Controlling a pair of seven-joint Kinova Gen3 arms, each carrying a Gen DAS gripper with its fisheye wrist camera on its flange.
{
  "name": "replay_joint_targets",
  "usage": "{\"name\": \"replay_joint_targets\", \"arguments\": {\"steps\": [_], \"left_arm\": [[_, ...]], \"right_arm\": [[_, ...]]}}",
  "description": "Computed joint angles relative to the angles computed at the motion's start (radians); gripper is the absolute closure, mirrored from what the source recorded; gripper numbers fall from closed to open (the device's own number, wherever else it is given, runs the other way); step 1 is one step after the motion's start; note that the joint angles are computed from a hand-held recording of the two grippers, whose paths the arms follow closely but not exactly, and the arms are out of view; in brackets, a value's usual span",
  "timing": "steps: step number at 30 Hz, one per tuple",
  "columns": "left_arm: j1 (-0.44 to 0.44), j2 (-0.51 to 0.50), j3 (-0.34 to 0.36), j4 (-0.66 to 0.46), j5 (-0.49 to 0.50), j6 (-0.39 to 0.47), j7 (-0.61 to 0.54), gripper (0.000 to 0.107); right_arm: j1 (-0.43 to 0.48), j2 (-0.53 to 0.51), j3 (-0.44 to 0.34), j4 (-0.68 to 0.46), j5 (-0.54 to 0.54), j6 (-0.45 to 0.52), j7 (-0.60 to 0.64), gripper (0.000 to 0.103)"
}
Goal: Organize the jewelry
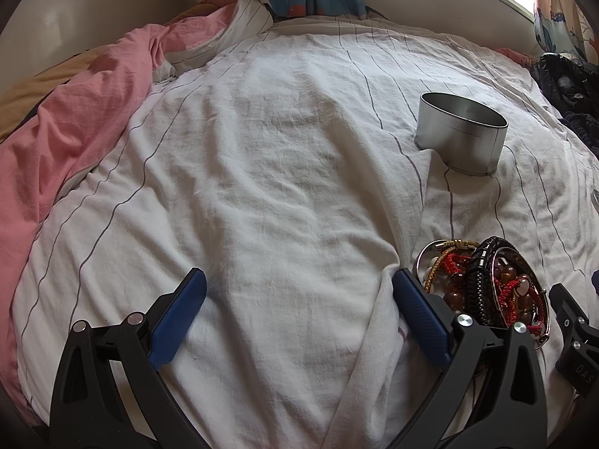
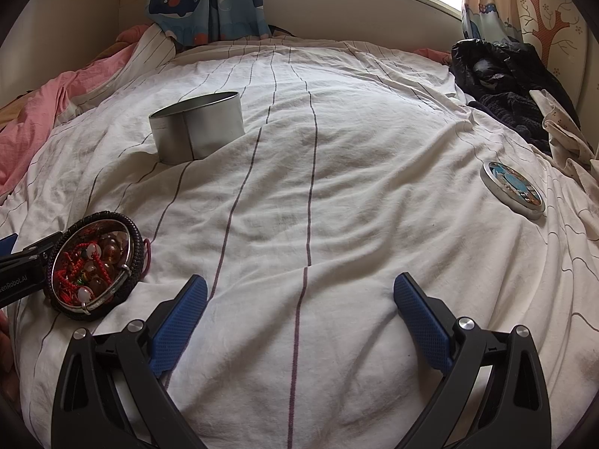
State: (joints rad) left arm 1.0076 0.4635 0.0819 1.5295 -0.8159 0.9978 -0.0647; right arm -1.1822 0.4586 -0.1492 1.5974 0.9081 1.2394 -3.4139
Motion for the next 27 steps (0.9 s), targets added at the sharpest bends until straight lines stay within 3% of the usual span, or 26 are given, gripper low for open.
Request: {"name": "replay_joint_targets", "arguments": {"steps": [27], "left_arm": [[-0.001, 0.000, 0.000, -0.001, 0.000, 0.000, -0.001, 0.011]], "right_arm": [[-0.004, 0.002, 0.000, -0.006, 0.009, 0.000, 0.008, 0.007]]}}
